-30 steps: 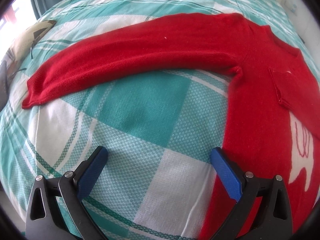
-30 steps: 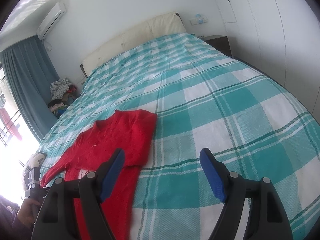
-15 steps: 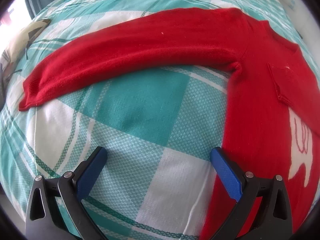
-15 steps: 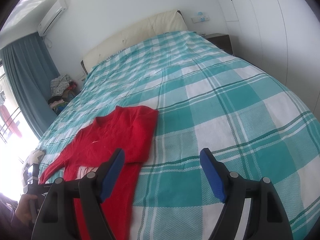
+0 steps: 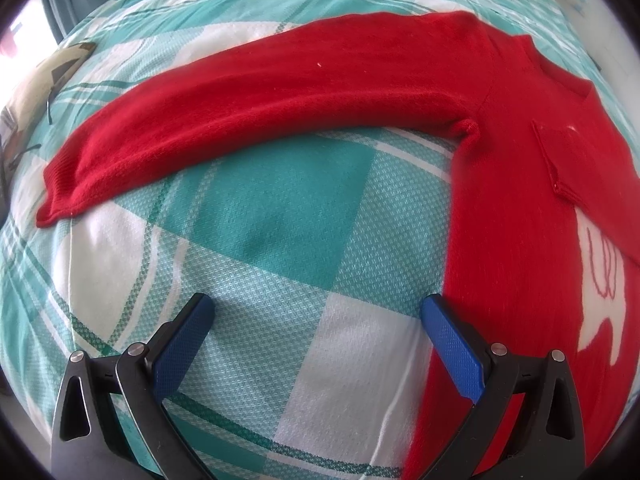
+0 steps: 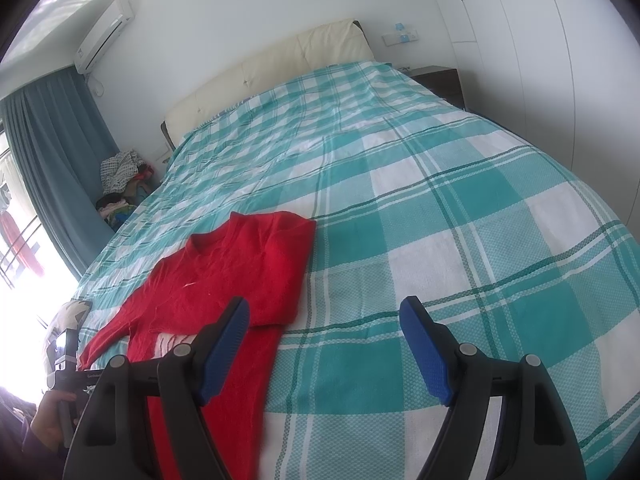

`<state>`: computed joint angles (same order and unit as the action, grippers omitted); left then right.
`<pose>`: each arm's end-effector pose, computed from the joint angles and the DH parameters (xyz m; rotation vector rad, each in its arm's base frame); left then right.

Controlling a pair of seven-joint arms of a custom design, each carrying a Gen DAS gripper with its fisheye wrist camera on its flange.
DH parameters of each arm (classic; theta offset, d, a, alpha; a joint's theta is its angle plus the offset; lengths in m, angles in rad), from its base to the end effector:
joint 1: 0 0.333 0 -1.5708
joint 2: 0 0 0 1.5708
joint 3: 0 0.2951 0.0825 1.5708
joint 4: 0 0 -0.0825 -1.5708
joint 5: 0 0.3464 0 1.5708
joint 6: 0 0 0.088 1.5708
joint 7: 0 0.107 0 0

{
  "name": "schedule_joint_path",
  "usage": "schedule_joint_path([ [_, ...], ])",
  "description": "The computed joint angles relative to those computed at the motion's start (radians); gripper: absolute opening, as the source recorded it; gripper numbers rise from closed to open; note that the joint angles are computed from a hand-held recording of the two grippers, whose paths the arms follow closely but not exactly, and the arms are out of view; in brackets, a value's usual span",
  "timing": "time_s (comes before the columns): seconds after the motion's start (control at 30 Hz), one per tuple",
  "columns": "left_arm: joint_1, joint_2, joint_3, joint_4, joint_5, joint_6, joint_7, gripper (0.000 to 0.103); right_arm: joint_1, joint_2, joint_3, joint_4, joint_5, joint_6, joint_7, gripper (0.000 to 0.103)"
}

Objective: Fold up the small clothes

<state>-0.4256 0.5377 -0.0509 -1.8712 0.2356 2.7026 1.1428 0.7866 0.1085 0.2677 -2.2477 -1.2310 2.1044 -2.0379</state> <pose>0.5571 -0.2934 0.2649 -1.8096 2.2964 -0.3592 0.2854 0.4108 0.3282 -0.8649 2.1412 -0.7654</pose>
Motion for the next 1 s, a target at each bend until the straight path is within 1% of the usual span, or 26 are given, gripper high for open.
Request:
schedule_joint_path([
  [0.33, 0.002, -0.004, -0.003, 0.004, -0.002, -0.01, 0.012, 0.103, -0.004, -0.001, -0.003, -0.006, -0.002, 0.012, 0.0, 0.077],
  [0.6, -0.042, -0.023, 0.034, -0.013, 0.08, 0.011, -0.042, 0.102, -0.004, 0.0, -0.002, -0.006, -0.003, 0.011, 0.002, 0.077],
  [0.7, -0.062, -0.035, 0.053, -0.024, 0.129, 0.034, -0.079, 0.102, -0.005, -0.001, -0.003, -0.008, -0.005, 0.015, 0.004, 0.077],
  [0.87, -0.083, -0.057, 0.074, -0.054, 0.191, 0.113, -0.136, 0.102, -0.006, 0.001, -0.003, -0.007, -0.005, 0.018, 0.002, 0.077],
  [1.0, -0.116, -0.065, 0.108, -0.062, 0.253, 0.153, -0.186, 0.102, -0.006, 0.002, -0.004, -0.006, -0.005, 0.018, 0.002, 0.077],
])
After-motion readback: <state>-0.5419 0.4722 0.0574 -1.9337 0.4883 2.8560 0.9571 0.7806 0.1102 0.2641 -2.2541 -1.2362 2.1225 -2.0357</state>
